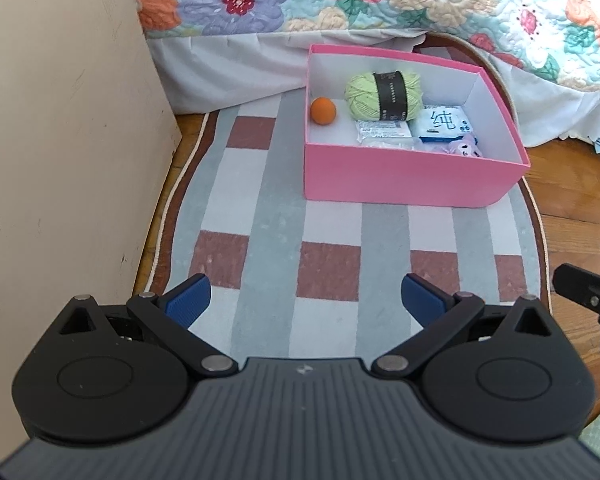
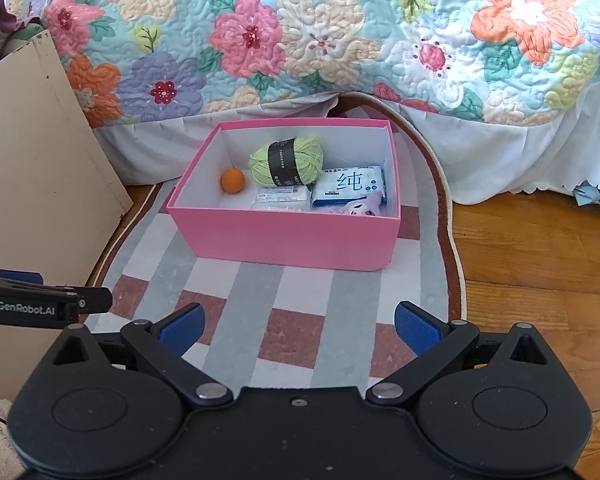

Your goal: Organize objects

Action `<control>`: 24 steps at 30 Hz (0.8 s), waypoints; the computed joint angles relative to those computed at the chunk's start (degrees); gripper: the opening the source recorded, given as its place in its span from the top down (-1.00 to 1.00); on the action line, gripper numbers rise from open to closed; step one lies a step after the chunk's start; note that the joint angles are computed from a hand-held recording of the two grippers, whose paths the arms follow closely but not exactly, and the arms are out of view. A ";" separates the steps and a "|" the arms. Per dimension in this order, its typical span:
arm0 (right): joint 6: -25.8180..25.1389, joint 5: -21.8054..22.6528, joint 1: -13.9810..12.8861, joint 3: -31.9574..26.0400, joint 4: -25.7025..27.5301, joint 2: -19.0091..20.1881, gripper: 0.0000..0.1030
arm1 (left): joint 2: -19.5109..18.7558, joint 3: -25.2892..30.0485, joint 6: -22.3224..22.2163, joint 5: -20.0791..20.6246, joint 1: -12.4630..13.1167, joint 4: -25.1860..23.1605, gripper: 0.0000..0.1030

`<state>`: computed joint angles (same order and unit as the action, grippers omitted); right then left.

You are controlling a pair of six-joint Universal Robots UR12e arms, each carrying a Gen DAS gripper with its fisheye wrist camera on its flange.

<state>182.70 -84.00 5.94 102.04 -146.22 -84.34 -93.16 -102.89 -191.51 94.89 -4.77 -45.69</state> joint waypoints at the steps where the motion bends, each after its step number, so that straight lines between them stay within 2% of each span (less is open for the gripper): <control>1: -0.10 -0.08 0.01 0.04 -0.16 0.00 -0.99 | -0.09 0.15 -0.08 -0.06 0.04 -0.38 -1.00; 24: -0.47 0.03 0.03 -0.10 0.50 0.15 -0.99 | -0.28 0.30 0.99 -0.28 0.01 -1.35 -1.00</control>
